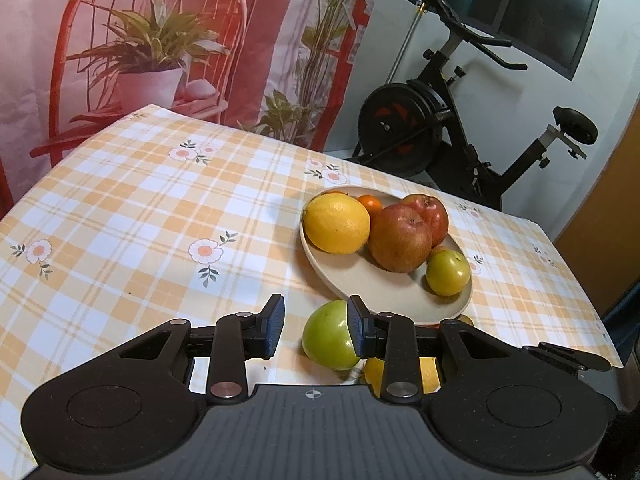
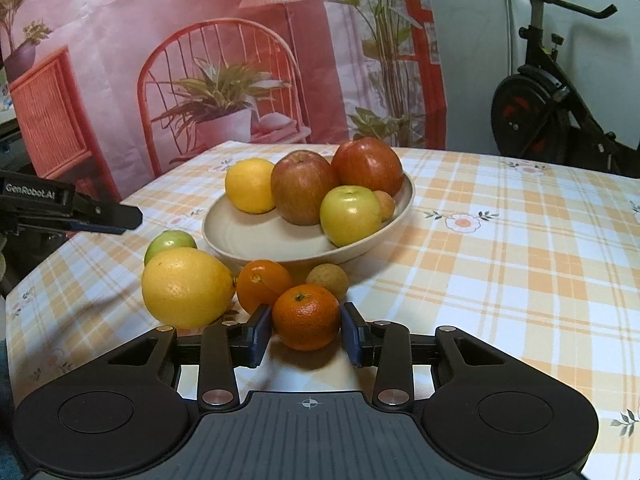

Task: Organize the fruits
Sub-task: 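Close the right gripper on the tangerine while the left gripper grasps the green apple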

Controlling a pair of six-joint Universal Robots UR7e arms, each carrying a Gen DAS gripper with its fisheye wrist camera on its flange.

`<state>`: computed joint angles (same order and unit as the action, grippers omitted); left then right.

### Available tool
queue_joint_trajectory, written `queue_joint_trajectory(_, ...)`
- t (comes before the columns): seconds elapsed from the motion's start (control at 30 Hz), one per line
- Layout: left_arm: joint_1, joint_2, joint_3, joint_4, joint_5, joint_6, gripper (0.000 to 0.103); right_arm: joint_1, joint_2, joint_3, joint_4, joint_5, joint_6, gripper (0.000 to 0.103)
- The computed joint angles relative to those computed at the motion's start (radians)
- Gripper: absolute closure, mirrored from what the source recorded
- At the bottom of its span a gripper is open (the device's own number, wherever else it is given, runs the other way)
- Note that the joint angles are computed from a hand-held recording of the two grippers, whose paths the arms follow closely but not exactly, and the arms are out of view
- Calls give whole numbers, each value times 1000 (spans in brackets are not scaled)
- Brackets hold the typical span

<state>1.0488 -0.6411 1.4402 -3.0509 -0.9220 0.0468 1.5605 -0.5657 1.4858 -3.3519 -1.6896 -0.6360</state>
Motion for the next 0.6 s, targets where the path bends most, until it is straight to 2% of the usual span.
queue_joint_trajectory(0.17, 4, 1, -5, 20, -11, -16, 66, -10, -9, 25, -51, 41, 5, 68)
queue_joint_trajectory(0.27, 7, 4, -12, 31, -24, -34, 60, -12, -9, 24, -53, 43, 13, 69)
queue_joint_trajectory(0.6, 18, 22, -44, 71, -54, -57, 59, -17, -10, 31, -69, 57, 29, 69)
